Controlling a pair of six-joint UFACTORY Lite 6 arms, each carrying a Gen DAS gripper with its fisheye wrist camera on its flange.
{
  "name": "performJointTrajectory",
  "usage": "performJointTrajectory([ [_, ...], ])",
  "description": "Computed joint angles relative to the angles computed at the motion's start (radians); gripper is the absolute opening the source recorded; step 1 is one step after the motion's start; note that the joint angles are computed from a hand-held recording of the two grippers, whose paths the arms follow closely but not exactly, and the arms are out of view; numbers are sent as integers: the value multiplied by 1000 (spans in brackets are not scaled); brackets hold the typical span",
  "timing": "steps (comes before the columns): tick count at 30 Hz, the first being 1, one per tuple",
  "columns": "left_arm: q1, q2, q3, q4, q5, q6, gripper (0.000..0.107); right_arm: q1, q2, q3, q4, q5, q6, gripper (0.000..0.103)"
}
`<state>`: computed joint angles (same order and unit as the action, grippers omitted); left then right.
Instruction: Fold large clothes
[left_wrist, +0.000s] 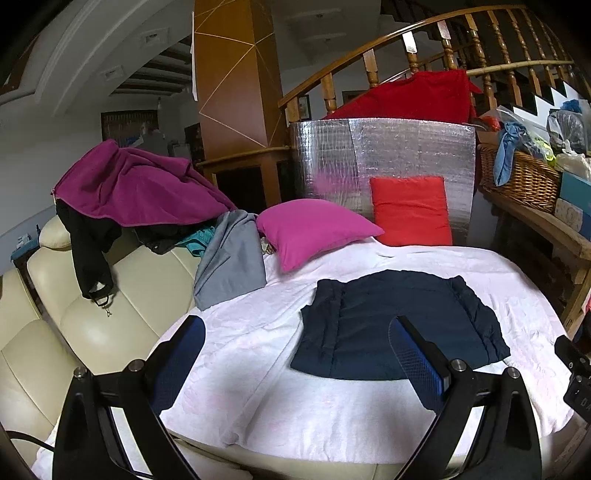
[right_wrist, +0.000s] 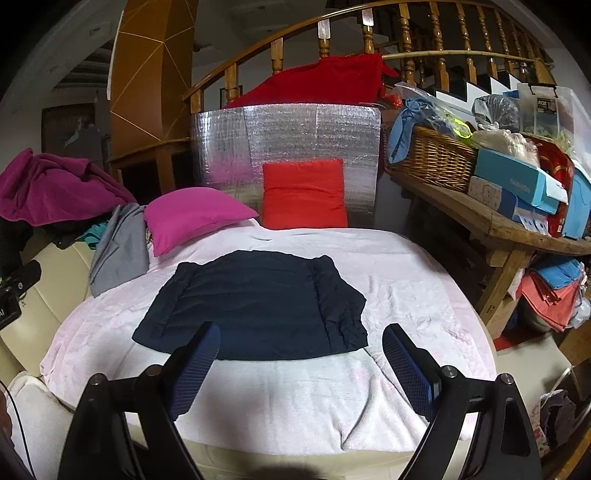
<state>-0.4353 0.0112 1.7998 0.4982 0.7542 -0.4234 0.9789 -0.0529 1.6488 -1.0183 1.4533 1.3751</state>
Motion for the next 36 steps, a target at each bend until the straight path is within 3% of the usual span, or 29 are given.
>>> performJointTrajectory([
  [36, 112, 71, 17, -145, -59, 126, 99, -81, 76, 56, 31, -58, -38, 92],
])
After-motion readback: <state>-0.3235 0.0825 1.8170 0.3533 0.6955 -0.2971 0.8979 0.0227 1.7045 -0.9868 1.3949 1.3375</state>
